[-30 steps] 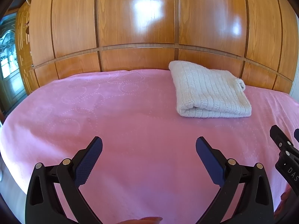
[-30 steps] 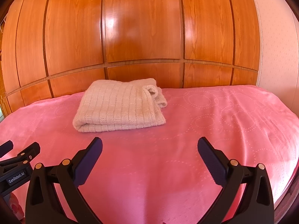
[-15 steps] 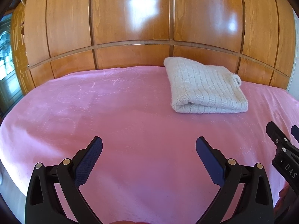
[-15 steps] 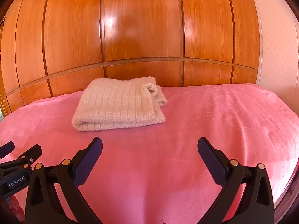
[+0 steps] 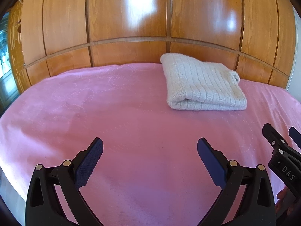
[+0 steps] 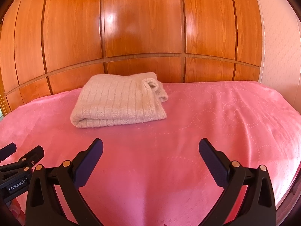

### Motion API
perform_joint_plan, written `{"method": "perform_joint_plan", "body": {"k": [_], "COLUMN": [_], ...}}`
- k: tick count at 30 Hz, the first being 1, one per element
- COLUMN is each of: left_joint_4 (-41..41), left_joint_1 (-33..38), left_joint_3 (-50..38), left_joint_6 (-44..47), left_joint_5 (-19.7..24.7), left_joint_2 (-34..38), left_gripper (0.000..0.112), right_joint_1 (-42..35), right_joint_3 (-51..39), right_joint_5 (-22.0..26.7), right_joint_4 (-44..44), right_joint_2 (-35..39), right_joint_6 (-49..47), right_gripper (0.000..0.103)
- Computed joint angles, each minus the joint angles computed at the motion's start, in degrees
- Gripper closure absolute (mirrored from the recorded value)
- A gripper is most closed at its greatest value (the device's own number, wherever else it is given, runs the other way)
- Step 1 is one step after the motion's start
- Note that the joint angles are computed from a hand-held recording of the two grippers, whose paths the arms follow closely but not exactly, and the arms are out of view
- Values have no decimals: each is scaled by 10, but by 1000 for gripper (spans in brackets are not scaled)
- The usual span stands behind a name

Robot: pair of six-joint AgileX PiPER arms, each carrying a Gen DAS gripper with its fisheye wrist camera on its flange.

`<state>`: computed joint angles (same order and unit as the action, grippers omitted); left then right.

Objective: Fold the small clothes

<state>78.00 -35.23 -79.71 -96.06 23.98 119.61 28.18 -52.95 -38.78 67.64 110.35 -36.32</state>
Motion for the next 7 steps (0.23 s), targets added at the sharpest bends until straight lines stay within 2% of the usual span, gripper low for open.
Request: {"method": "perform_joint_plan", "body": {"k": [4,7], "left_joint_4": [-77,-138], "left_joint_1": [15,37], "left_joint_3": [-23,-47], "left_joint_6": [82,154], "left_joint_5": [-18,-26], "left_joint_2": [15,30], "left_gripper": [13,13], "right_joint_1": [-18,-57], "right_joint_3": [-9,-28], "right_joint_5": [26,68], "right_joint_4": [4,11], "right_joint_2": [8,14], "right_joint_6": [-1,-13], "right_gripper": [2,2]}}
